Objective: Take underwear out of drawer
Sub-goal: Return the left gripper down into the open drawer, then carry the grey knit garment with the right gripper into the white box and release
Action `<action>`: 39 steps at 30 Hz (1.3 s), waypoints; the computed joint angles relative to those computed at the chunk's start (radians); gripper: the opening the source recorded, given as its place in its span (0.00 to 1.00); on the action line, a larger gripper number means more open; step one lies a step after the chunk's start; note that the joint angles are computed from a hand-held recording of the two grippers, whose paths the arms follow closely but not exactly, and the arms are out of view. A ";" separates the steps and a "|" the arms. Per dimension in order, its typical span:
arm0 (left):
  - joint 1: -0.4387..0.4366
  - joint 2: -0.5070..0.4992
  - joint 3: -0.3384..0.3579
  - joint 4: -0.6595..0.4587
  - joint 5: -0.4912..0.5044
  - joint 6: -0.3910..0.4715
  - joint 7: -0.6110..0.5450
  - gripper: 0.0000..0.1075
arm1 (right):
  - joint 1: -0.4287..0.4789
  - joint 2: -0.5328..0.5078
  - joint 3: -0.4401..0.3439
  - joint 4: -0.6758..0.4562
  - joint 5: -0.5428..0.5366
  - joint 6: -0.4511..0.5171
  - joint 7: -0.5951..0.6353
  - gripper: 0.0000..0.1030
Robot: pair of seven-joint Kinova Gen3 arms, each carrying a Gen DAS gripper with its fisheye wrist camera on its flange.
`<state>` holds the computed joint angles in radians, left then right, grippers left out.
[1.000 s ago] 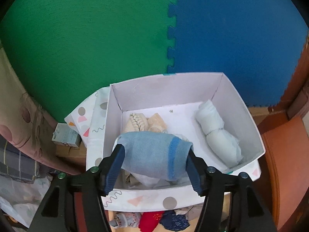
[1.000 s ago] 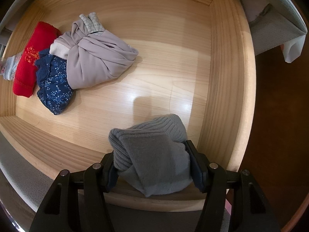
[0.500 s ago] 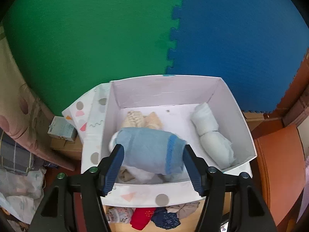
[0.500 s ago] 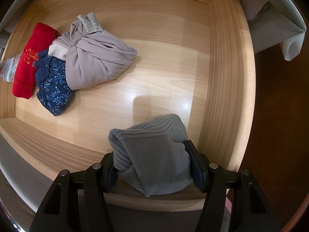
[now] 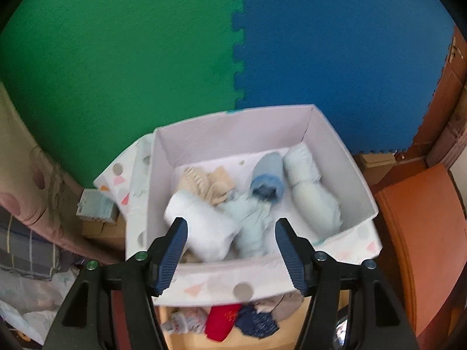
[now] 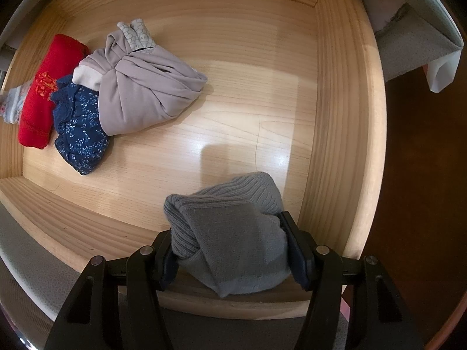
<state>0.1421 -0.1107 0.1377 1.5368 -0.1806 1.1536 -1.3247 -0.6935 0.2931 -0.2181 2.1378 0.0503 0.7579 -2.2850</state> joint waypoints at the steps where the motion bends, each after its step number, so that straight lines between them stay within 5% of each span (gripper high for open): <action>1: -0.005 -0.015 -0.010 0.016 0.004 0.003 -0.013 0.60 | -0.001 0.000 0.000 -0.001 0.000 0.001 -0.002 0.57; 9: -0.076 -0.154 -0.037 0.198 -0.030 0.010 -0.055 0.60 | 0.003 0.004 0.002 -0.007 -0.002 0.004 0.003 0.54; 24: -0.141 -0.292 0.081 0.671 -0.050 -0.140 0.168 0.60 | -0.030 -0.014 0.002 -0.001 0.036 0.013 -0.050 0.47; 39: -0.139 -0.332 0.088 0.826 -0.056 -0.248 0.356 0.60 | -0.068 -0.139 -0.027 0.058 0.123 -0.038 -0.212 0.41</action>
